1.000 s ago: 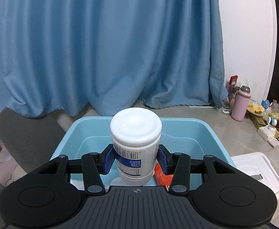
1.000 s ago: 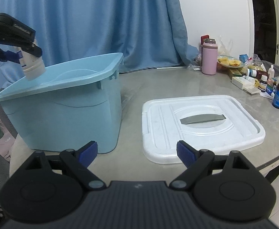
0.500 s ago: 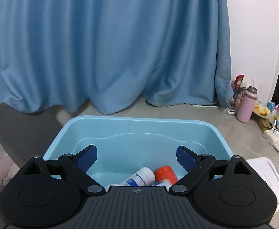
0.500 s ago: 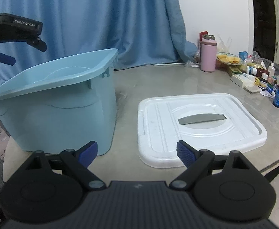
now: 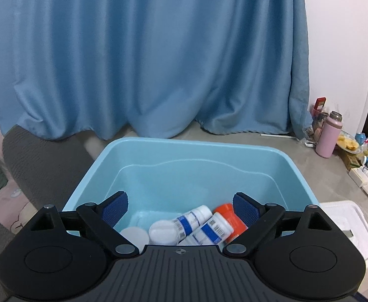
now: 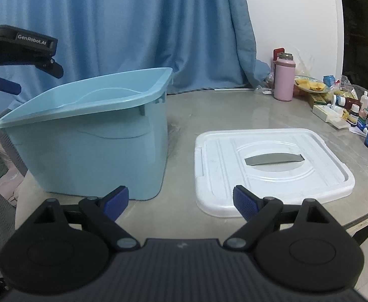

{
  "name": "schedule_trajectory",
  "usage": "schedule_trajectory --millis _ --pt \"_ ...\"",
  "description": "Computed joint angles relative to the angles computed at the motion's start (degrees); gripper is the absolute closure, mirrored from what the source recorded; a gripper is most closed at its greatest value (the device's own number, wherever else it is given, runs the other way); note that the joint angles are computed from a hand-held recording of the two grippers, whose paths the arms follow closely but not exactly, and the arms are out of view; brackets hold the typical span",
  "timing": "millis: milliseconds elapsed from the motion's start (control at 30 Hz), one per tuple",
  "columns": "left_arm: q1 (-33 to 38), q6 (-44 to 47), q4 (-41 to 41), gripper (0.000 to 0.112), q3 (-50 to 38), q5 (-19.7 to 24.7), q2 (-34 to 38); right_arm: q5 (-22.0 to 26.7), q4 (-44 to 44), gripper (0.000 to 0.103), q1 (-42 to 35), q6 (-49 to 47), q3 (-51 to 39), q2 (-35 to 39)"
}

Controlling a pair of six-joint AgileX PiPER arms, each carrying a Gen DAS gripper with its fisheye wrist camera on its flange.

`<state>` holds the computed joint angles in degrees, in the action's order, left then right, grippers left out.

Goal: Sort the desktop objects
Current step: 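Open the left tool to drop the pill bottle into the tub, then move both tools toward the white lid lying on the table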

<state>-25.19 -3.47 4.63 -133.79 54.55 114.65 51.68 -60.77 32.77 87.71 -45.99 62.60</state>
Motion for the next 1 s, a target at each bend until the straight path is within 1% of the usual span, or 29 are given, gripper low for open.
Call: schedule_trajectory --millis 67,133,300,400,533,700,800,900,1000 --pt "-0.01 -0.67 0.48 0.020 6.61 -2.16 -3.91 1.34 0.71 0.013 1.56 -0.25 0.04 -0.79" --pt "0.14 -1.03 0.59 0.020 11.60 -3.11 -7.04 2.38 1.76 0.013 2.87 -0.52 0.18 -1.70" --pt "0.93 -1.01 0.25 0.020 25.10 -6.94 -15.13 7.36 2.55 0.013 7.60 -0.07 0.24 -3.22" --pt "1.39 -0.80 0.27 0.020 31.65 -8.59 -19.03 9.94 2.76 0.013 9.96 0.44 0.34 -4.23" --pt "2.04 -0.14 -0.10 0.020 38.79 -10.11 -23.16 11.31 3.09 0.013 11.24 0.65 0.92 -5.56" --pt "2.33 0.08 0.37 0.020 45.55 -11.35 -26.58 10.45 3.92 0.013 10.49 -1.07 2.04 -7.36" --pt "1.47 -1.26 1.68 0.020 48.12 -11.66 -27.52 8.45 5.28 0.013 7.95 -3.74 3.05 -9.36" --pt "-0.56 -3.55 3.61 0.020 49.98 -12.06 -27.80 5.59 7.63 0.013 3.74 -8.80 4.06 -11.78" --pt "-3.87 -7.78 6.72 0.020 51.27 -12.09 -27.54 1.48 11.73 0.013 -3.40 -17.52 5.03 -14.52"
